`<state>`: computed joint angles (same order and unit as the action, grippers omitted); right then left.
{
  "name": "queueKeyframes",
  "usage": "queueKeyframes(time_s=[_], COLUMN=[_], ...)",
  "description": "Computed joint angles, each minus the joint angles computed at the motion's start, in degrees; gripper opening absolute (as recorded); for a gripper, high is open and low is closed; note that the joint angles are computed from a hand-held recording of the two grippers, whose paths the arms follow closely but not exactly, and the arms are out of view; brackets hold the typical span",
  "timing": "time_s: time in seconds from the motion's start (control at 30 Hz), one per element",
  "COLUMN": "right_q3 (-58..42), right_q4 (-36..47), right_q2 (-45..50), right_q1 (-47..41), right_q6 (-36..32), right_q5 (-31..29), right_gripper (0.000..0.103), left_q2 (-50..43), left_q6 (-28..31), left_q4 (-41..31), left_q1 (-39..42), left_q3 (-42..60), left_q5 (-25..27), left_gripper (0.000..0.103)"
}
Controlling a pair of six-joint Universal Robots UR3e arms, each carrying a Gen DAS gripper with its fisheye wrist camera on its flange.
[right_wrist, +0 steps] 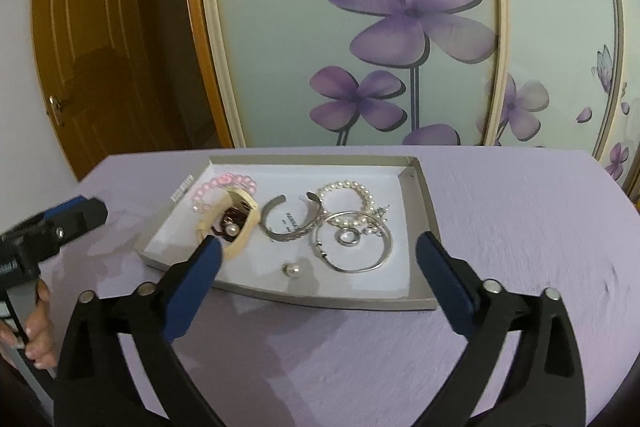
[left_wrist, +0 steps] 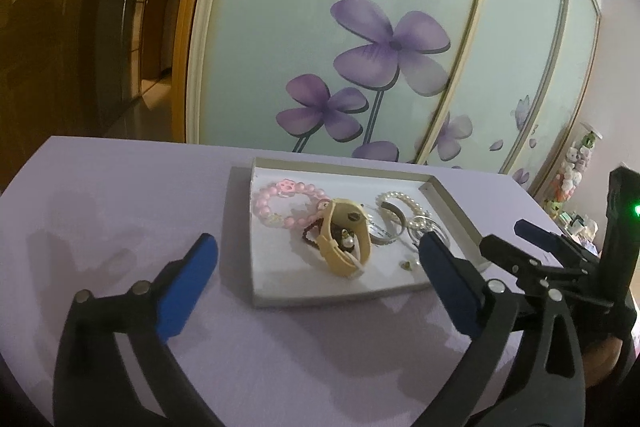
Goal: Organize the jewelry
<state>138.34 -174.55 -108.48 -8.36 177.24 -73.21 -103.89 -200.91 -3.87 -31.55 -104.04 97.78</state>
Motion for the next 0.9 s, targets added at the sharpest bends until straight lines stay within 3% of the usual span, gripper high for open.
queueKeyframes(time_s=[0.1, 0.2, 0.57, 0.9], right_q3=[2.16, 3.61, 6.43, 9.82], right_q4=[0.78, 0.28, -4.04, -2.22], right_q2=[-3.10, -5.05, -7.89, -12.97], right_q1=[-1.62, -0.65, 8.03, 4.85], right_q6=[-0.06, -0.45, 3.16, 3.62], right_q5=[3.52, 2.51, -9.97, -7.59], right_gripper=[0.102, 0.102, 0.102, 0.102], left_q2=[1.31, 2.07, 1.24, 1.24], left_q6=[-0.02, -0.42, 0.99, 0.33], left_q4=[1.92, 3.95, 7.68, 9.60], left_q1=[-1.23, -2.88, -7.66, -9.15], left_q3=[-2.40, -4.37, -5.39, -7.04], left_q5=[1.19, 3.53, 10.70, 12.71], left_gripper=[0.101, 0.101, 0.101, 0.101])
